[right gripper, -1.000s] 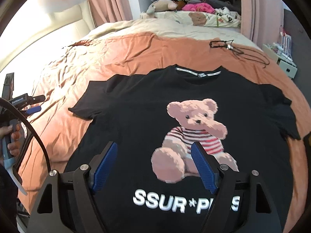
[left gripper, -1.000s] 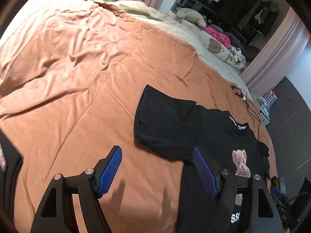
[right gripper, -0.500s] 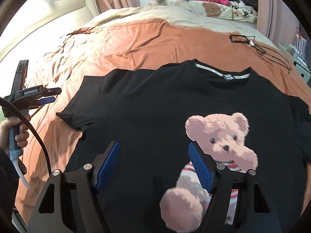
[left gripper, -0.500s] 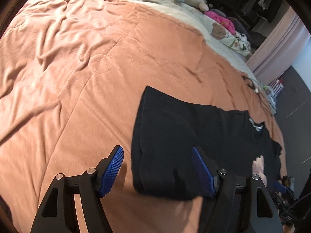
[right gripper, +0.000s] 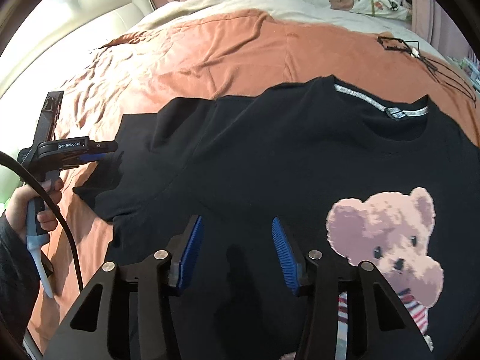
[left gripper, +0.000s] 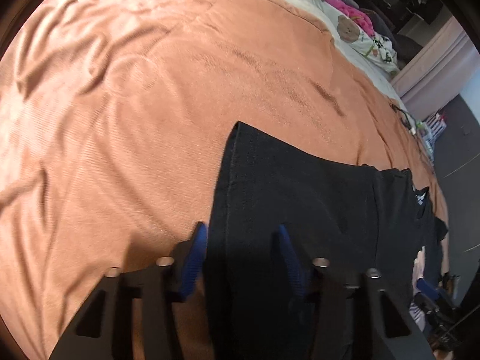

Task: Fold small clothes
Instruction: 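Grasp the sleeve side with the left tool and fold it toward the shirt center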

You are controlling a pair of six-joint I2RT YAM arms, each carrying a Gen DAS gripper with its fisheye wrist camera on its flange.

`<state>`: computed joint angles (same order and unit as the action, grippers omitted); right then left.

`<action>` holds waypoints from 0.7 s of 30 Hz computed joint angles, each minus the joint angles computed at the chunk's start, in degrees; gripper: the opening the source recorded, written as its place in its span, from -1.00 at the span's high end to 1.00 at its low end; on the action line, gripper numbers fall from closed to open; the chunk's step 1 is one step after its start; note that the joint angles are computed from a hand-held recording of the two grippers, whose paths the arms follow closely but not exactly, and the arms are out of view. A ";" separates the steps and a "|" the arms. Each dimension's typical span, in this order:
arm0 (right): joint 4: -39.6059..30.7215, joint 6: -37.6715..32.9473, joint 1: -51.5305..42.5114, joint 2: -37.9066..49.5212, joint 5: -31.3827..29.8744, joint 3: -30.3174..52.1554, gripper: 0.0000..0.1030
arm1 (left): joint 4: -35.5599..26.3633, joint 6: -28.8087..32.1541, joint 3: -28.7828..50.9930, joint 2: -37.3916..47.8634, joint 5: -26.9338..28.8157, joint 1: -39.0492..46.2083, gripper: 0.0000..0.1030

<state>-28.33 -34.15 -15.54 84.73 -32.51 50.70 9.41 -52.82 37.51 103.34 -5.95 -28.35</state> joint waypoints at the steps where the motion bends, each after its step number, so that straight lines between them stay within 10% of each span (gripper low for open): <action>1: -0.25 0.24 0.55 0.96 -0.04 0.48 0.22 | -0.07 -0.15 -0.17 0.01 -0.50 0.02 0.38; 4: 0.35 1.63 2.69 3.22 0.36 1.42 0.32 | 3.39 -0.76 -3.07 -1.55 1.38 0.94 0.89; 21: 1.58 10.00 10.98 15.38 -1.38 9.11 0.45 | -6.76 1.29 -0.73 -18.84 -2.47 -4.75 0.90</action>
